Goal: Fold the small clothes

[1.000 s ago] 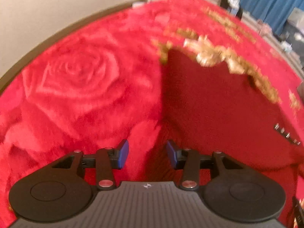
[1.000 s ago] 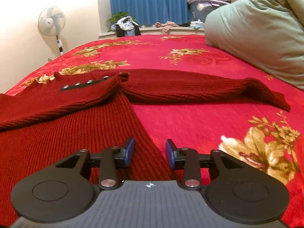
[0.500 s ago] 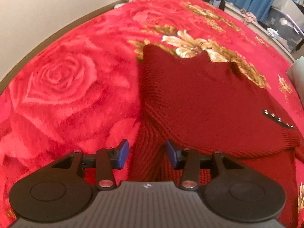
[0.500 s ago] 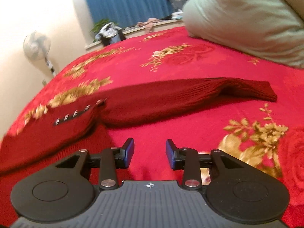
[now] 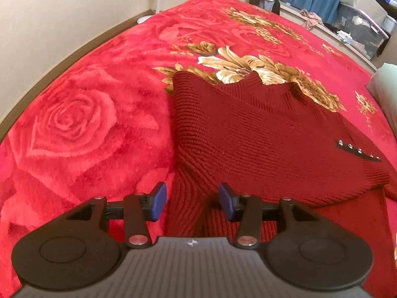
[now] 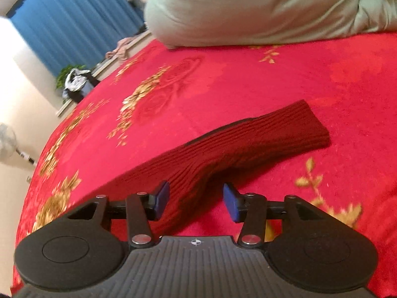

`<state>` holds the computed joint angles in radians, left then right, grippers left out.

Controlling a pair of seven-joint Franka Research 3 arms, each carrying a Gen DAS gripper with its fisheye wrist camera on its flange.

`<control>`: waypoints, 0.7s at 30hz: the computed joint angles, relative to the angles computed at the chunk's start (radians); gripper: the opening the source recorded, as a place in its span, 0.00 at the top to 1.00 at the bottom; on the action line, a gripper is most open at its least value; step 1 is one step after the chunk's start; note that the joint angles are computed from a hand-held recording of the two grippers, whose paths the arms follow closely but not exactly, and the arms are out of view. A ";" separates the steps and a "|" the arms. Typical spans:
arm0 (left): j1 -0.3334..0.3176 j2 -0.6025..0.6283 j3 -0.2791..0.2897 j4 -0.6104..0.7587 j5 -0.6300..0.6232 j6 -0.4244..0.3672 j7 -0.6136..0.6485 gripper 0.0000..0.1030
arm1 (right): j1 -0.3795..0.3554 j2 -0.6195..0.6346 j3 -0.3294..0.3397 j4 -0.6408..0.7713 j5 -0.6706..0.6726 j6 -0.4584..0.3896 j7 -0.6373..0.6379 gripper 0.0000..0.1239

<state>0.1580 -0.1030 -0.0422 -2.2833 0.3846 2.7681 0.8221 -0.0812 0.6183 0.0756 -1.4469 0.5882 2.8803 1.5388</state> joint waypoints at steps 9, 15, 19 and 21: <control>0.006 0.013 0.001 0.016 0.026 -0.001 -0.015 0.50 | 0.290 0.154 -0.432 0.235 -0.103 -0.104 0.223 0.86; 0.019 0.001 0.007 0.006 0.049 0.041 -0.056 0.51 | 0.449 0.109 -0.521 0.192 -0.727 0.202 0.550 0.89; -0.043 -0.018 0.074 -0.062 -0.216 0.236 0.135 1.00 | 0.297 -0.018 -0.191 0.075 -1.262 0.521 0.786 0.89; -0.182 -0.020 0.173 -0.080 -0.553 0.300 0.393 1.00 | 0.188 -0.025 -0.017 0.081 -1.613 0.640 1.006 0.88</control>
<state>-0.0235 -0.1235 0.1305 -2.3630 -0.1683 3.0680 1.2152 0.1071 0.5934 0.0591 -1.3655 -1.0247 3.5208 2.5447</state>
